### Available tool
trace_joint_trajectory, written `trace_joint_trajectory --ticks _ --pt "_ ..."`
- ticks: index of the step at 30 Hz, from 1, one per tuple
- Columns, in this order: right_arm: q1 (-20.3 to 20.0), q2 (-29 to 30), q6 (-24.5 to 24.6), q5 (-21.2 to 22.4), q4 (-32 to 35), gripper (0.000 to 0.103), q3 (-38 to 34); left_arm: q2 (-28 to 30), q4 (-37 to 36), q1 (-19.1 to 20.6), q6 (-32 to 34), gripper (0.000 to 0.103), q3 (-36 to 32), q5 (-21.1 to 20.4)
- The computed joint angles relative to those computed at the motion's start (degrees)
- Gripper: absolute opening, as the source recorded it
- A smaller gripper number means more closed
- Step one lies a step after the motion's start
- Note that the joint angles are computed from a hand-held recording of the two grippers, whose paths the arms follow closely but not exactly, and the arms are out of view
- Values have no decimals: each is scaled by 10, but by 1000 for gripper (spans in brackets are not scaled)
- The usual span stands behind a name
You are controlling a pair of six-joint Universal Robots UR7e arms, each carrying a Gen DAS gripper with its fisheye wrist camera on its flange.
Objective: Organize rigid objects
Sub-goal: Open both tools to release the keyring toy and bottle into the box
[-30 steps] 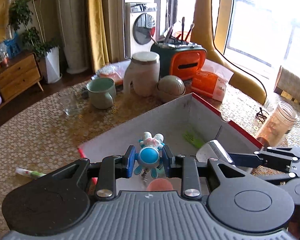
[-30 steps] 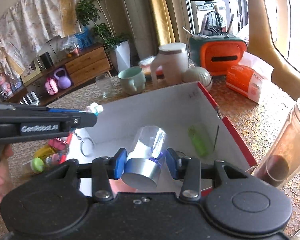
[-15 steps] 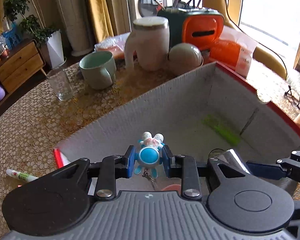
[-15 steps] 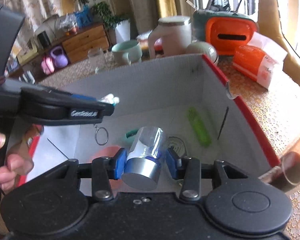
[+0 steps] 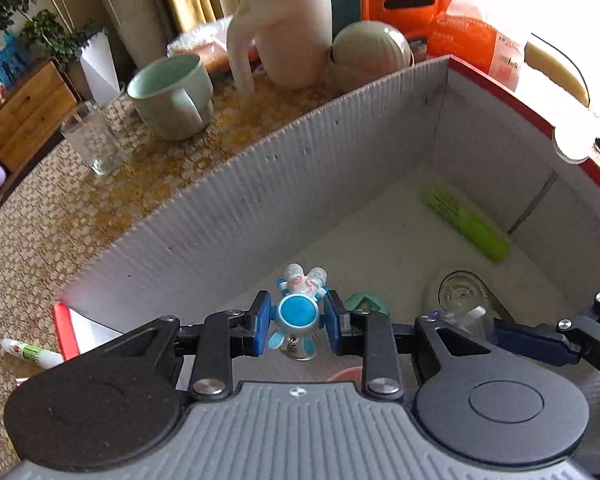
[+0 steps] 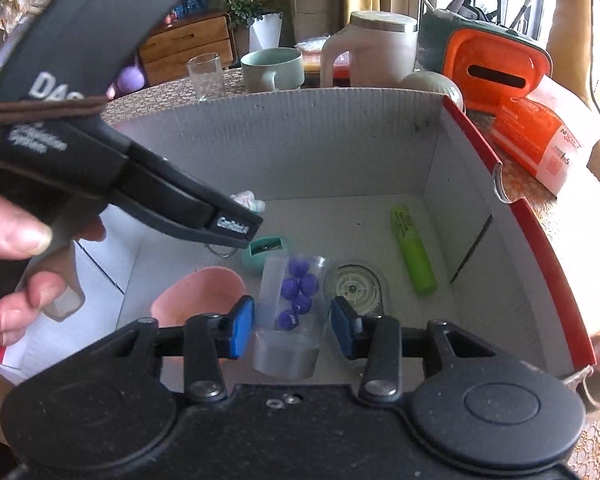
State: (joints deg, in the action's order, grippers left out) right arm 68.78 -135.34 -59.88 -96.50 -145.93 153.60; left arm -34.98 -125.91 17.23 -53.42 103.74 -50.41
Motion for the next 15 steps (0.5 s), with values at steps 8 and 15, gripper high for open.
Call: trace_joint_trajectory --ticks 8,15 --pt "-8 -4 14 9 16 44 -6 7 25 16 1 28 -17 -33" --pt "-17 -9 24 21 30 51 -13 5 28 13 1 28 -17 -34"
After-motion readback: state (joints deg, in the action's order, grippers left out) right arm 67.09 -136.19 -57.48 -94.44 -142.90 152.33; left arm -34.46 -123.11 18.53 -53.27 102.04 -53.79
